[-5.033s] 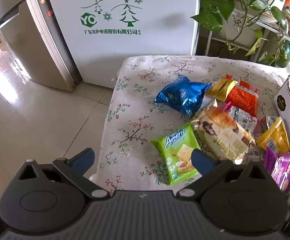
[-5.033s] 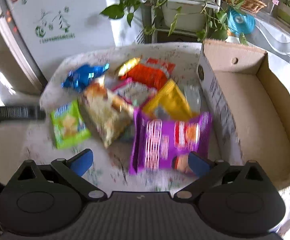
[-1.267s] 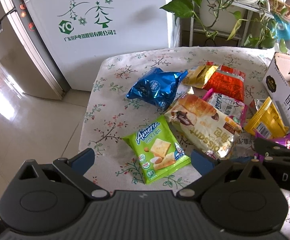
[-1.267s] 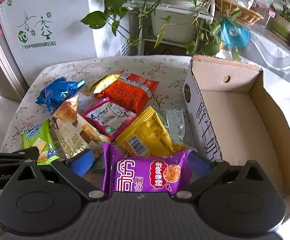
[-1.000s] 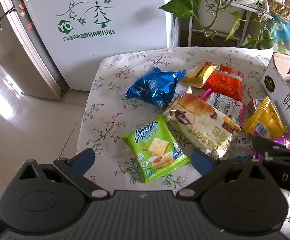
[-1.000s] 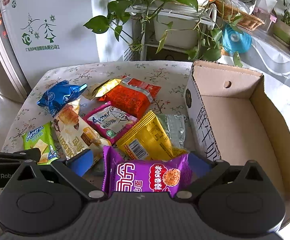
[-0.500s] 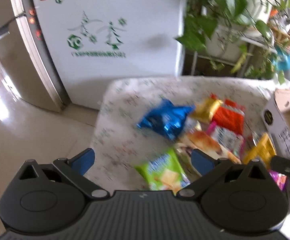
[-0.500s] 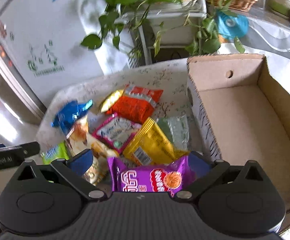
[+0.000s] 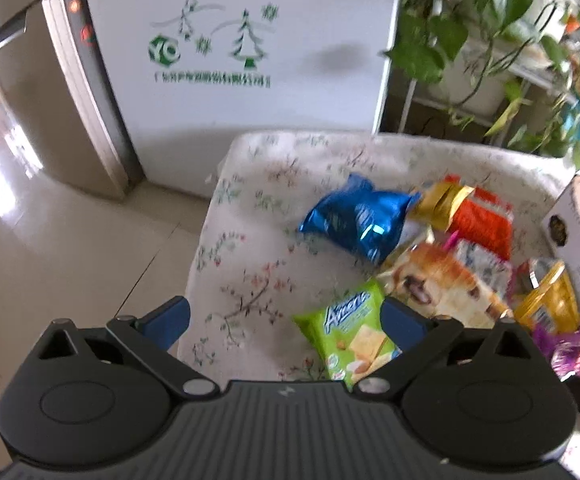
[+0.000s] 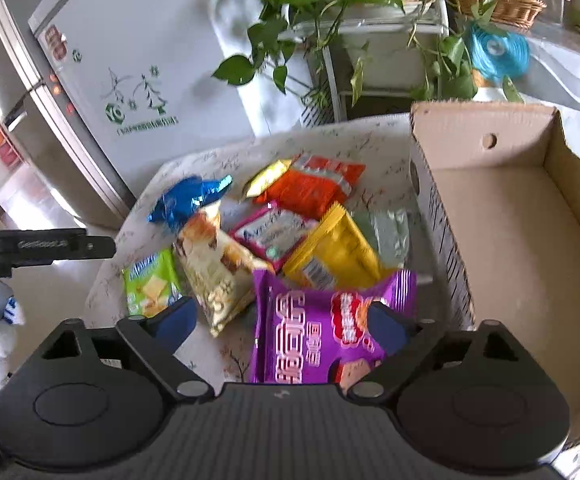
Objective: Organize snacks
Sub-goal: 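Lower left tool to green cracker pack while right tool lowers to purple pack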
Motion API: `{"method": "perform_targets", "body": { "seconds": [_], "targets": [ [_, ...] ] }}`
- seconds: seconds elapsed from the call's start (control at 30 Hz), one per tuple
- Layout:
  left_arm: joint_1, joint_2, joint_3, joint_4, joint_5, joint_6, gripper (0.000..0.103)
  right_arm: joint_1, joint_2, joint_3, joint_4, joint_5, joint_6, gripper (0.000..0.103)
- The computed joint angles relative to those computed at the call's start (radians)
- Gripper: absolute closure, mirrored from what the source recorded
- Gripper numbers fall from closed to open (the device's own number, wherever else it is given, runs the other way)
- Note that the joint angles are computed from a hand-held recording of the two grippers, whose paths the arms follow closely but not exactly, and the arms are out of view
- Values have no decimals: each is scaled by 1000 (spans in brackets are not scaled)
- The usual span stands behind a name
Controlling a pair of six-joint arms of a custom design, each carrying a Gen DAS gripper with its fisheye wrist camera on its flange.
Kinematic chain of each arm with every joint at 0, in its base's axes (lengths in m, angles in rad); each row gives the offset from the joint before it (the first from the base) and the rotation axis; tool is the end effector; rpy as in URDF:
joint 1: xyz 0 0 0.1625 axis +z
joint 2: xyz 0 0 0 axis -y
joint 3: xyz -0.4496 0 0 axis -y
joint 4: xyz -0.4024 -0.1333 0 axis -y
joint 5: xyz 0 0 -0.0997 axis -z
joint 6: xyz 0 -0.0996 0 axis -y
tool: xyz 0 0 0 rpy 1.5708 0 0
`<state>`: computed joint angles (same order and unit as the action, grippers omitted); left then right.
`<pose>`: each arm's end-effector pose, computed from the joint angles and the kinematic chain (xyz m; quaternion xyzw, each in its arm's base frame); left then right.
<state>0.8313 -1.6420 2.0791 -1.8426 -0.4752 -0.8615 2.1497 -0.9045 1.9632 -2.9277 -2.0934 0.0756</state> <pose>-0.1214 -0.4623 0.3793 -0.0090 0.8518 -0.3234 0.4120 0.3959 -0.4529 0.1120 0.2007 -0.9348 0.2180 0.1958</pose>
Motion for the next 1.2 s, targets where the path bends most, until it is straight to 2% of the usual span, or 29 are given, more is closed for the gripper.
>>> {"method": "perform_targets", "body": {
  "seconds": [0.07, 0.17, 0.33, 0.4, 0.5, 0.57, 0.63, 0.7, 0.77, 0.83, 0.9, 1.0, 1.13, 1.2],
  "targets": [
    [11, 13, -3, -1, -17, -11, 3, -4, 1, -1, 19, 9, 30, 10],
    [29, 32, -4, -43, -55, 0, 3, 0, 7, 2, 21, -25, 59, 10],
    [47, 78, -1, -86, -49, 9, 3, -4, 13, -1, 47, -53, 120, 10],
    [54, 96, 4, -121, -46, 25, 3, -7, 18, -8, 61, -35, 121, 9],
    [62, 112, 6, -119, -39, 29, 3, -10, 27, -19, 90, -10, 109, 3],
    [65, 115, 2, -87, -34, 18, 3, -17, 23, -21, 116, 42, 99, 3],
    [69, 115, -9, -20, -28, -14, 2, -34, 8, -18, 144, 139, 94, 3],
    [71, 116, -30, 104, -10, -96, 2, -47, -5, -18, 171, 213, 93, 3],
    [77, 106, -40, 168, -13, -145, 3, -45, -14, -19, 179, 233, 84, 3],
    [88, 85, -38, 148, -37, -140, 3, -37, -19, -21, 158, 214, 60, 3],
    [93, 69, -31, 118, -45, -133, 3, -24, -15, -25, 135, 158, 52, 3],
    [94, 58, -23, 75, -57, -111, 2, -17, -9, -30, 142, 82, 82, 3],
    [91, 75, -41, 140, -67, -142, 2, -28, -1, -32, 183, 71, 158, 0],
    [89, 81, -47, 184, -71, -162, 2, -33, 6, -35, 204, 76, 169, 0]
  ]
}}
